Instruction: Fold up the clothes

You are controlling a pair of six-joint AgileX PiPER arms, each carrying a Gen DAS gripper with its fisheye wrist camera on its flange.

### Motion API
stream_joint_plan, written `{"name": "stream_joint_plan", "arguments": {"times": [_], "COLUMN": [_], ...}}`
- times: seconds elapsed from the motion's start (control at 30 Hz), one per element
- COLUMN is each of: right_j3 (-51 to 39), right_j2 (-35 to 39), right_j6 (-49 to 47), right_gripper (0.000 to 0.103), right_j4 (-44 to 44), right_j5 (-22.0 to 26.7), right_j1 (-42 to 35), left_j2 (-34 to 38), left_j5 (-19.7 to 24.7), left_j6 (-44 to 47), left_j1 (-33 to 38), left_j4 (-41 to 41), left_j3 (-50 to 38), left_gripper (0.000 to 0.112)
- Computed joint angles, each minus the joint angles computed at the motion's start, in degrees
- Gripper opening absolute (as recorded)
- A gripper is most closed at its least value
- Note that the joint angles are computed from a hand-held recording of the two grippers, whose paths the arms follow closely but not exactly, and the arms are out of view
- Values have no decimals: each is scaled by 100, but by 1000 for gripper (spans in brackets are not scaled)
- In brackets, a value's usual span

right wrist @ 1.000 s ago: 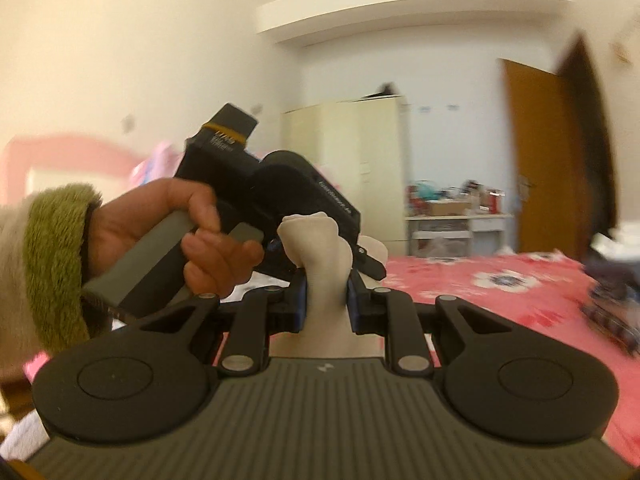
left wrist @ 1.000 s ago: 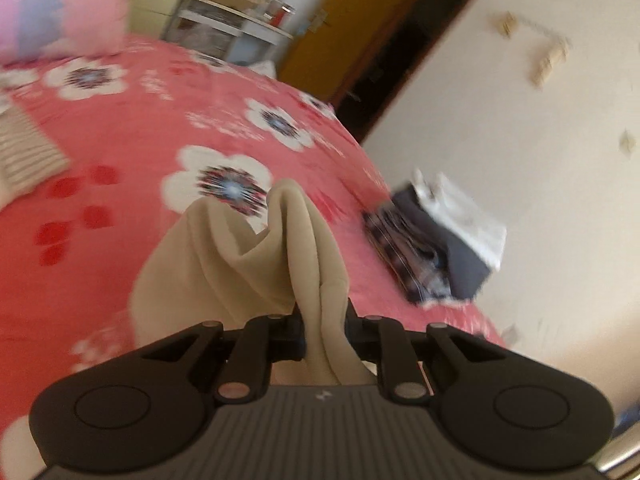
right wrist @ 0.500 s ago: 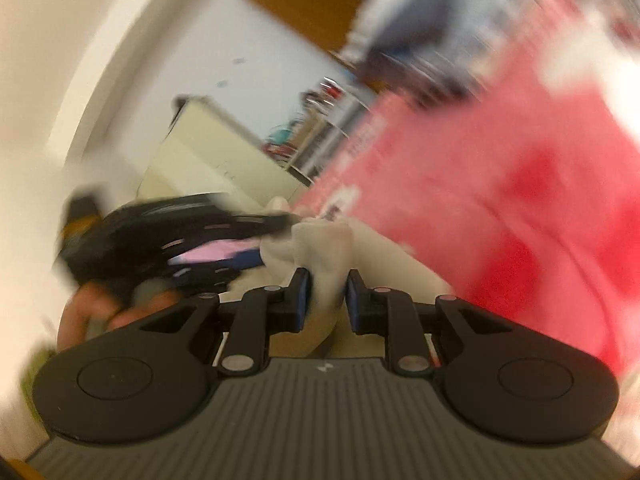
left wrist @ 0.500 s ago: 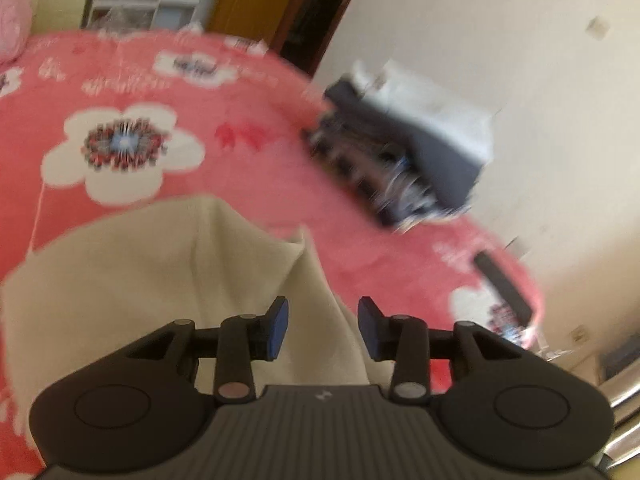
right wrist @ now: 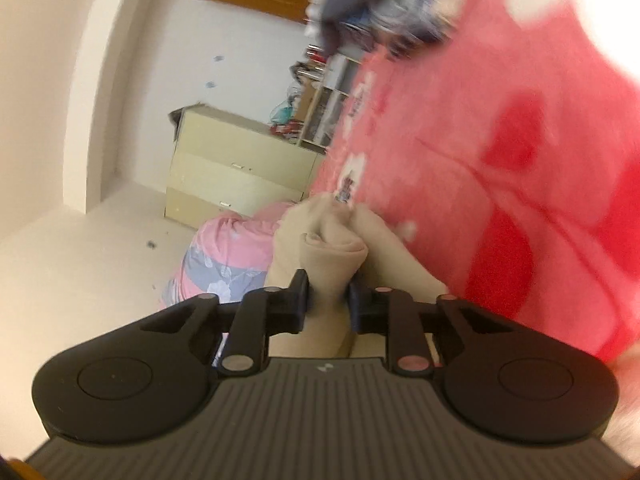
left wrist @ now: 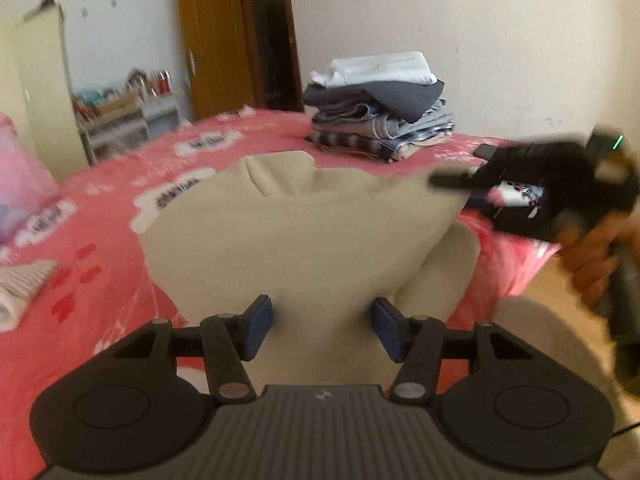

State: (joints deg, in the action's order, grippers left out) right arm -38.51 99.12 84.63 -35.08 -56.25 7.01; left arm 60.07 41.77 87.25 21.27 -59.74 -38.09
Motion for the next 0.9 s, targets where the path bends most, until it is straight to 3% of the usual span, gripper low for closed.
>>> {"name": "stream_joint_plan", "arguments": {"times": [0.13,0.2,0.23,0.33,0.4,0.43,0.5,0.6,0.7,0.77,0.8,0.9], "right_j3": [174,191,289,631,809,792,590,44,-754,-1031,-1084,-1363], "right_j2": [-428,-241,-358,-1084,-1574,-1896,-2400,-2479,-2049,-1393,-1112,-972], "right_j6": [-168,226,227,230,329,157,-524,-1894,-2128,-1593,-1073,646], "right_gripper": [16,26,26,36,38,36,18,15,14,13,13,12], "right_j4": [-366,-910,-1019,-1299,-1591,-1615,-1476,-1268,-2645,-3790,-4363,-5462], "right_j5": [628,778,803,1070,1241,1557,2271,2948,3628,4160,4083,2933], "right_j1": [-94,-314,-425,-753,-1014,-956,-560,257,895,1161,1048,217], "left_j2": [107,151,165,226,276,310,387,647,816,977,1051,942], "left_j5": [257,523,665,1755,2097,1966,1710,741,298,603,741,616], "left_j6": [976,970,939,1112,1211,1168,1098,502,653,767,751,979], "left_j1": [298,449,525,1312,1536,1389,1102,120,-101,146,249,226], "left_j4": [-696,-570,-485,-608,-849,-926,-1079,-574,-621,-799,-872,-927], "left_j3": [275,139,59,-198,-304,-350,-447,-563,-196,-149,-154,-40], "left_gripper": [57,57,56,56,56,56,54,50,53,54,54,54]}}
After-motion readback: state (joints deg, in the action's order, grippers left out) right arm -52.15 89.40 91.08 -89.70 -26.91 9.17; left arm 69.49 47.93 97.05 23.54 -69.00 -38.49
